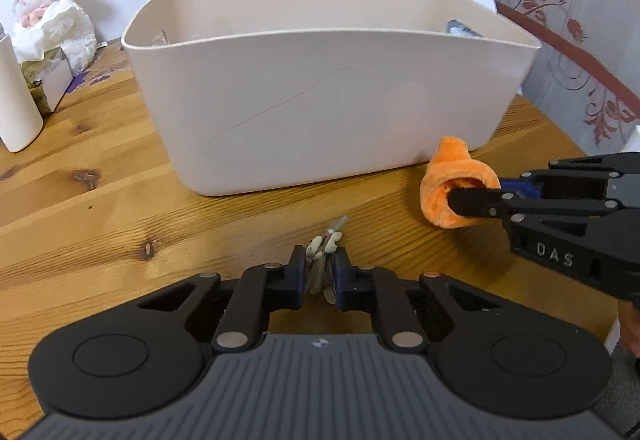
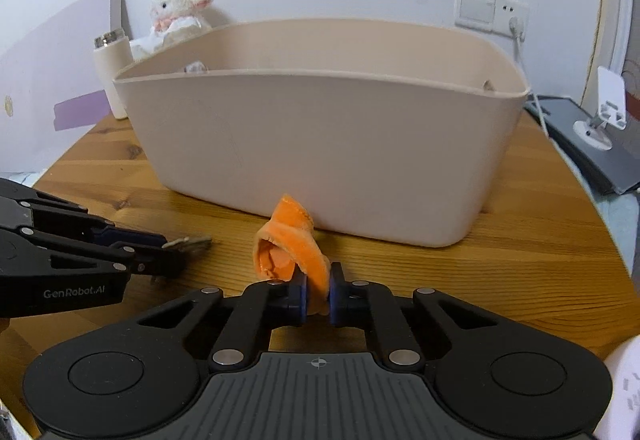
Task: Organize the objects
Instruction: 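Lift both items over the basket and open both tools to drop them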
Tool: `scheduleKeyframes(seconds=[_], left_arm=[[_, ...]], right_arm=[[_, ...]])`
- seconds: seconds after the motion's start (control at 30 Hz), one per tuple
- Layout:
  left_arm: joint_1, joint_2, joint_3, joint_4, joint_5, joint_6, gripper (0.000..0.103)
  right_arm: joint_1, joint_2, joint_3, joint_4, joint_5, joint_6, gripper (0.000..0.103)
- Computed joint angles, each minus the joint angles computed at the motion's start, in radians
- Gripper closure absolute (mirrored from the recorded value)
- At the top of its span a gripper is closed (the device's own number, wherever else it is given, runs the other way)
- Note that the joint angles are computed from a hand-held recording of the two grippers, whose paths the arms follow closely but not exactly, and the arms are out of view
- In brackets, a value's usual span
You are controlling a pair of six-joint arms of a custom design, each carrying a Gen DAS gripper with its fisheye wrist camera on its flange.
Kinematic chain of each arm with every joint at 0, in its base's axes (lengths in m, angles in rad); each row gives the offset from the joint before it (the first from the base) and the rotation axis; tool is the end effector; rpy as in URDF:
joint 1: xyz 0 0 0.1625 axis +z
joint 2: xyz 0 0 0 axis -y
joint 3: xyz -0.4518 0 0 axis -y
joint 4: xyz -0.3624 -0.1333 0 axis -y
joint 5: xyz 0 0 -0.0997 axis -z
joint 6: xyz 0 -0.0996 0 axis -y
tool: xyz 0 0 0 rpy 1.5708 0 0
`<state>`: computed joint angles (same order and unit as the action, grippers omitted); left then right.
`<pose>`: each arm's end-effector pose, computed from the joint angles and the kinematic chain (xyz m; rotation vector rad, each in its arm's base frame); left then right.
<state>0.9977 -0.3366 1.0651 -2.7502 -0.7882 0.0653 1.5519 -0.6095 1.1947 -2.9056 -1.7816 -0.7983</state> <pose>-0.2722 -0.7971 0.0503 0.5336 2.3328 -0.7758 0.0971 -0.8139 0.2176 0.8672 -2.3897 0.8102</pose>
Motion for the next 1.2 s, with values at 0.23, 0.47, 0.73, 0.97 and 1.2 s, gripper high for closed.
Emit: scheduleKeyframes(seconds=[0.23, 0.47, 0.73, 0.97, 1.2], left_arm=[[-0.031, -0.037, 0.054, -0.062, 0.011, 0.022, 0.087], [-0.070, -0.074, 0.101, -0.167, 0.013, 0.073, 0.087], [-0.093, -0.053, 0.019, -0.233, 0.056, 0.152, 0.087], [-0.085, 0.044, -0.213, -0.189, 0.090, 0.218, 0.087], [-0.051, 0.256, -0.669, 0.121, 0.148, 0.157, 0.087]], right_arm=[[0.002, -0.069, 0.083, -0.089, 0.056, -0.023, 0.094], [0.006, -0.111, 0.114, -0.152, 0.113, -0.036, 0.094], [0.023, -0.103, 0.066, -0.184, 0.143, -0.064, 0.094], [0.039, -0.044, -0.069, -0.173, 0.152, -0.046, 0.094], [0.049, 0.056, -0.248, -0.101, 0.097, -0.038, 0.094]])
